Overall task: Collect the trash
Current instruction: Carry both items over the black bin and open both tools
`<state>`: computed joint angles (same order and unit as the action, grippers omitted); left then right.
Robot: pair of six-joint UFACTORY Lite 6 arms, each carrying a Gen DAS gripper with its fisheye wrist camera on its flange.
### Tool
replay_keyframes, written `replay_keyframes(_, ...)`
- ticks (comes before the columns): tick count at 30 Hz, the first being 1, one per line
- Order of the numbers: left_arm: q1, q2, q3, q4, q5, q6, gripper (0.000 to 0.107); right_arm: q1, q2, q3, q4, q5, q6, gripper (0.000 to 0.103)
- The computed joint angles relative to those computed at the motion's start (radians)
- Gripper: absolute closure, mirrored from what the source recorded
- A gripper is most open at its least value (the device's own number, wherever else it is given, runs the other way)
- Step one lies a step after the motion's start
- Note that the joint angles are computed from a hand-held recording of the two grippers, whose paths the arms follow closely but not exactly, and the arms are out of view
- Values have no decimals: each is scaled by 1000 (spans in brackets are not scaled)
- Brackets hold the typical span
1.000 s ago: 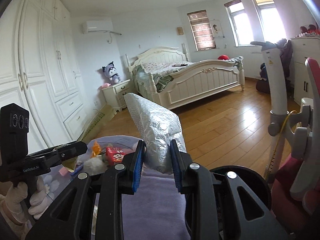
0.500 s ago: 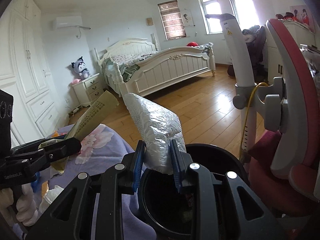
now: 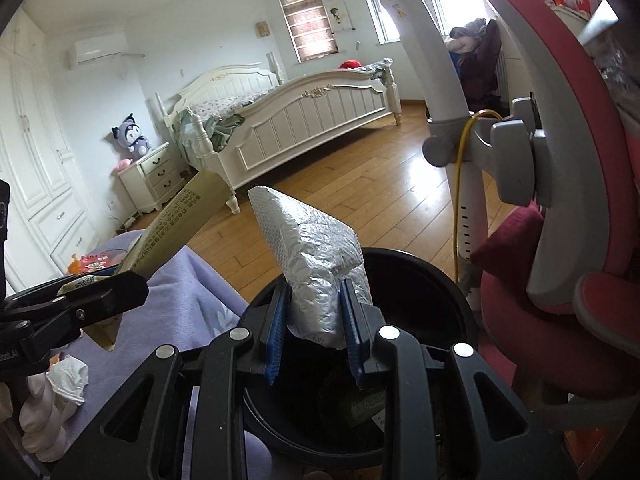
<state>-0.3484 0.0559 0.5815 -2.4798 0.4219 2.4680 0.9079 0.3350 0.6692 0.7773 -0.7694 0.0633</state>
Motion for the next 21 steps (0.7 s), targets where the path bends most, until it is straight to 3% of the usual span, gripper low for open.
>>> replay_keyframes(13,-77,118,121,-82,-61,60,59,-31,36,-61,-90,-35,197,73)
replay_keyframes(14,-87,125,135,-101,-85,76,55,-30,37,-64,-87,-34,206,70)
replay_keyframes(15,-95,122,138,-130,-101,98,43,-32,36,-65,-87,-29,210,66)
replay_keyframes(16,-104,110,132,-201,-112,161,31,-28,31,-70,-86,-23,217,52)
replay_keyframes(17,-110,97,121,-254,-110,206,27,-28,27,-77,-93,-27,229,40)
replay_keyframes(21,-105,17,73,-279,-121,229,23,16,0,-81,-38,-28,176,37)
